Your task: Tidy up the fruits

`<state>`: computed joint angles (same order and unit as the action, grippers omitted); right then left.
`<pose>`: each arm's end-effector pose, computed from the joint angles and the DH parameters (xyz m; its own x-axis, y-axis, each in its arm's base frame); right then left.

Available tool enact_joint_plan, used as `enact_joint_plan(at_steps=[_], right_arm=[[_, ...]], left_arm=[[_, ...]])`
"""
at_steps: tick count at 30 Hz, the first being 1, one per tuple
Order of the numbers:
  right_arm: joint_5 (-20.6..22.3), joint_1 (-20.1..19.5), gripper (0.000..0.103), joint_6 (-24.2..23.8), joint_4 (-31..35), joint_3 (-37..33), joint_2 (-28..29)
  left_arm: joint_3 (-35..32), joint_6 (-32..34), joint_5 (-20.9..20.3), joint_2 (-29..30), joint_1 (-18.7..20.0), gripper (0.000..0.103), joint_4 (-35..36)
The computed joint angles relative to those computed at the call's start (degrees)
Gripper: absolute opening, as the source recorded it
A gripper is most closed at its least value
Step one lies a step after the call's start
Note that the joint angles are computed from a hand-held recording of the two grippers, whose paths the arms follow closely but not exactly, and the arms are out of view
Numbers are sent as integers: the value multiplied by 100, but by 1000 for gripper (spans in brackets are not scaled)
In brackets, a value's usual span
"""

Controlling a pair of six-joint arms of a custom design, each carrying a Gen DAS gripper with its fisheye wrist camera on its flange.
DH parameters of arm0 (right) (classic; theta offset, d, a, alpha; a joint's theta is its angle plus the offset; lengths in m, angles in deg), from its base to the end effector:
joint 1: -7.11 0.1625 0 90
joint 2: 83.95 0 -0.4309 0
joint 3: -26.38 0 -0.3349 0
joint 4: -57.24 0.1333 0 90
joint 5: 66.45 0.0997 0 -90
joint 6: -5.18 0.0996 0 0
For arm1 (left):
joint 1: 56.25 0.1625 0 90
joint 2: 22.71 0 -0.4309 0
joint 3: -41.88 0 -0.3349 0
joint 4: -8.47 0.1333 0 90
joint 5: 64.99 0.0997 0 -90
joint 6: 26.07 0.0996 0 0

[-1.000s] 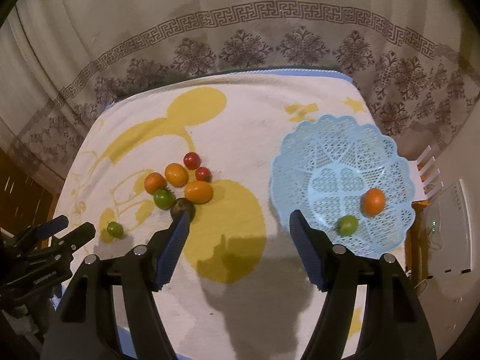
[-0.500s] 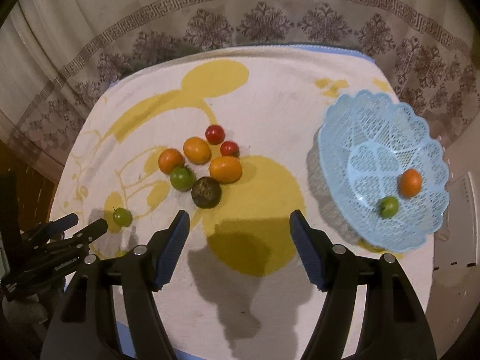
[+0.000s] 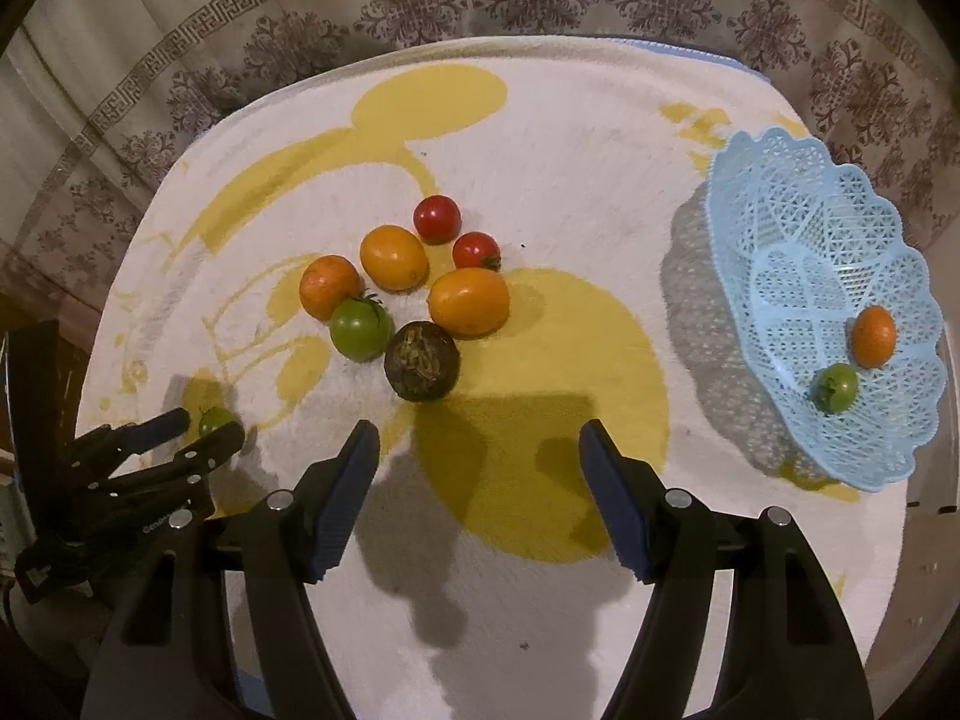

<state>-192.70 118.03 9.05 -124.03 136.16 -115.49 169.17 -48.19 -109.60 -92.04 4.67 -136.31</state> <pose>0.2662 -0.4879 0.0043 -0.8225 -0.1016 0.5596 -0.2930 0.9190 -0.2638 -0.0283 -0.4711 0.2064 -0.7335 0.0196 -0.6794 0.2257 0.9499 -0.2163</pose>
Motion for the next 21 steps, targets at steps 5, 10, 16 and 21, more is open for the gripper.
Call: enact_joint_plan(at_steps=[5,10,16,21], right_arm=[[1,-49,71,-9,179,-252,134],[60,-104,71,-69,314,-513,310],[88,-109,71,-207,470,-877,593],[-77,-119,71,-242,646,-1171,805]], left_arm=[[100,213,-24,37,23,38,-148],[127,358,-251,-112,92,30,-216],[125,307,-273,-383,73,29,-18],[125,237,-246,-541,30,29,52]])
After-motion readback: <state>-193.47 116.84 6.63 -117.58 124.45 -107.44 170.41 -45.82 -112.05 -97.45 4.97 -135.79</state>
